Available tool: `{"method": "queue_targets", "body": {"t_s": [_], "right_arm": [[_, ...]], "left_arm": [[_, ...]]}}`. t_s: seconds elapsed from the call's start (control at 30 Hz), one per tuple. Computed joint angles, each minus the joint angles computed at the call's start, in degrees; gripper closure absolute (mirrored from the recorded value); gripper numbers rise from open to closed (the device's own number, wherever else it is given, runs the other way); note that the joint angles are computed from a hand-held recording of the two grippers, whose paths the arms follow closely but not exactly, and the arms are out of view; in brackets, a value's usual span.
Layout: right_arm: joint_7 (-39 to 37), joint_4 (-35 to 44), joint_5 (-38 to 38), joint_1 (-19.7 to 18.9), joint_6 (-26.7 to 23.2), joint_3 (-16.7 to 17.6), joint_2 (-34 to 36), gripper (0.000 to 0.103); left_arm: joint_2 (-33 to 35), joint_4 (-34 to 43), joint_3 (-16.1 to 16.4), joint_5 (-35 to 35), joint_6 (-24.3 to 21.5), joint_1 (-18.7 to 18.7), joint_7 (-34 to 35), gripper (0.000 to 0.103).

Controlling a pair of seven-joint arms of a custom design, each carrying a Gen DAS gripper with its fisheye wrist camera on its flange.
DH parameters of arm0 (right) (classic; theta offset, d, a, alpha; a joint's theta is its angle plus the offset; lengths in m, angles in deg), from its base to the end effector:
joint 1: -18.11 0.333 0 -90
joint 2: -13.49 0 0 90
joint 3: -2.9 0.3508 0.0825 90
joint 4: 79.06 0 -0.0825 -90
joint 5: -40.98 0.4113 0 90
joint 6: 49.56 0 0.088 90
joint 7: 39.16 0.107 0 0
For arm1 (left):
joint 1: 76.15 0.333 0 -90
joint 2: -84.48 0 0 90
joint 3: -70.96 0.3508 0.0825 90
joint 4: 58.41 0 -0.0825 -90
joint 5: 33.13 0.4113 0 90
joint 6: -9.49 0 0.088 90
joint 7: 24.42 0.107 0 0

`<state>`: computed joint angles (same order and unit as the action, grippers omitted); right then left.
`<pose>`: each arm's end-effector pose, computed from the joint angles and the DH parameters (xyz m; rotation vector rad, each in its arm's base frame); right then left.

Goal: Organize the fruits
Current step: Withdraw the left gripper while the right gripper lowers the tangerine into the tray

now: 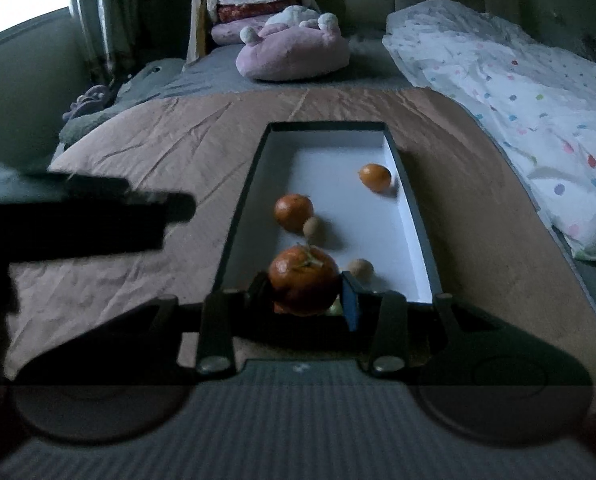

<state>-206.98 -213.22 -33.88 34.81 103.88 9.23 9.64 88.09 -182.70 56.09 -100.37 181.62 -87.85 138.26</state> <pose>0.4796 0.2367 0.4037 -1.4865 1.9675 -0.8454 0.5583 -0.2022 0.4401 -1.1811 2.2725 -1.0694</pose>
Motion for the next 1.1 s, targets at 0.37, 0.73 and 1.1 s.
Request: {"method": "queue_targets", "body": {"t_s": [0.37,0.73,1.1], "right_arm": [[-5.44,4.97,2.38,-0.18,1.00,-1.85,4.98,0.062],[-7.40,8.65,5.48,0.18,3.30,-3.96,9.25,0.062],[-10.84,11.09,8.83,1.75,-0.50,-4.81,11.35,0.061]], "left_arm": [[-3.93,-3.80,2.05,-4.56,-2.77,-0.27,5.18,0.039],[-6.54,-6.03,3.90,-5.91,-4.60,-0.73,7.11,0.038],[-8.13,-7.73,4.78,-9.13,-5.53,-1.31,11.94,0.037]]}}
